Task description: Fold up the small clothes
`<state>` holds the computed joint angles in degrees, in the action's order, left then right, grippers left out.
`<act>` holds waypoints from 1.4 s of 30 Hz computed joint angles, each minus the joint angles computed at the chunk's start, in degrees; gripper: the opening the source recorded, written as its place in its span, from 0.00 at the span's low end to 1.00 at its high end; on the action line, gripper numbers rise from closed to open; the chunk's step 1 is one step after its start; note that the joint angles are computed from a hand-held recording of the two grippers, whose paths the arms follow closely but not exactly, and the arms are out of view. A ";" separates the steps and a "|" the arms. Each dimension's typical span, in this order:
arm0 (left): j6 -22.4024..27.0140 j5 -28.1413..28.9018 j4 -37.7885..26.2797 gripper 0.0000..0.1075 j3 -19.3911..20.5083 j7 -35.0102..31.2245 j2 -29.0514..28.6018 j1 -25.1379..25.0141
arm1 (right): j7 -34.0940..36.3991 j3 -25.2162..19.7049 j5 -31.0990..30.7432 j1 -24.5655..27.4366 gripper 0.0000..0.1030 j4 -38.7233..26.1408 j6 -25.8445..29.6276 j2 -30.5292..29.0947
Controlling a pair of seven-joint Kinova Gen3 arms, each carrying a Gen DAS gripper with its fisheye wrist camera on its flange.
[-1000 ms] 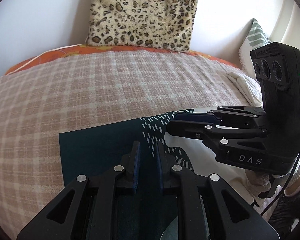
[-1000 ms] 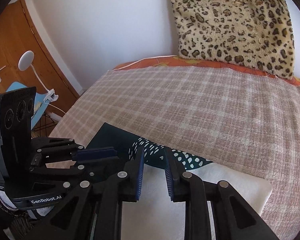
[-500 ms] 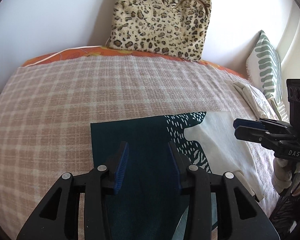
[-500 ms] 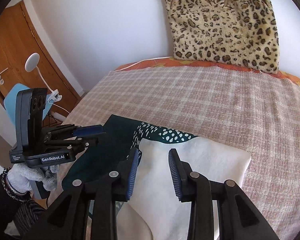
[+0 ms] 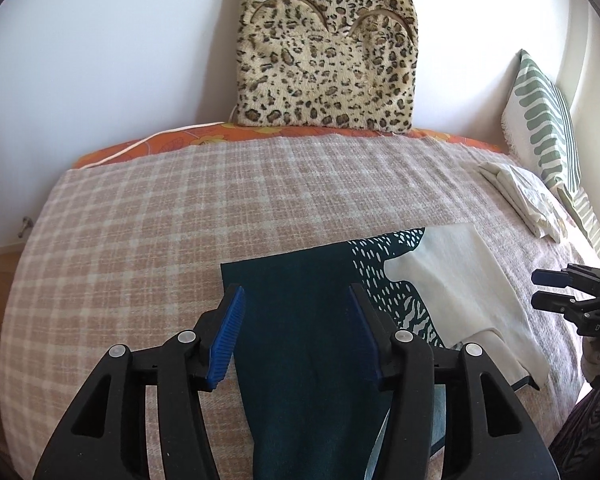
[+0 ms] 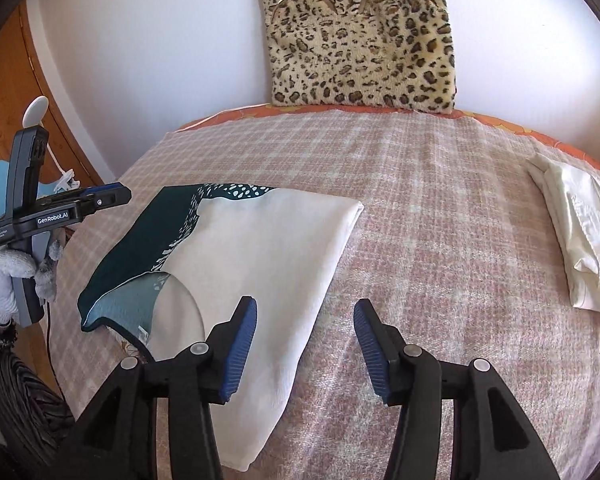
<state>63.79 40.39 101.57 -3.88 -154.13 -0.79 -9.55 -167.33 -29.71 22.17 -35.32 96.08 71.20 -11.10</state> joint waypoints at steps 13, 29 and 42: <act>14.49 3.84 -10.69 0.53 1.54 9.81 13.52 -7.35 | -1.73 3.67 -16.45 5.07 0.69 11.13 -16.40 -10.73; 20.72 8.10 -16.07 0.53 6.68 19.69 26.09 -14.05 | 11.36 12.64 -41.16 3.76 0.63 27.60 -40.04 -18.75; 20.71 11.63 -16.10 0.53 9.37 16.31 28.60 -13.81 | 27.96 29.37 -55.14 -19.37 0.37 36.43 -65.80 -12.18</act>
<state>84.50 52.02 85.46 5.48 -137.83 27.81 -23.36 -139.38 -0.34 -32.98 -54.69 132.51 5.40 -23.28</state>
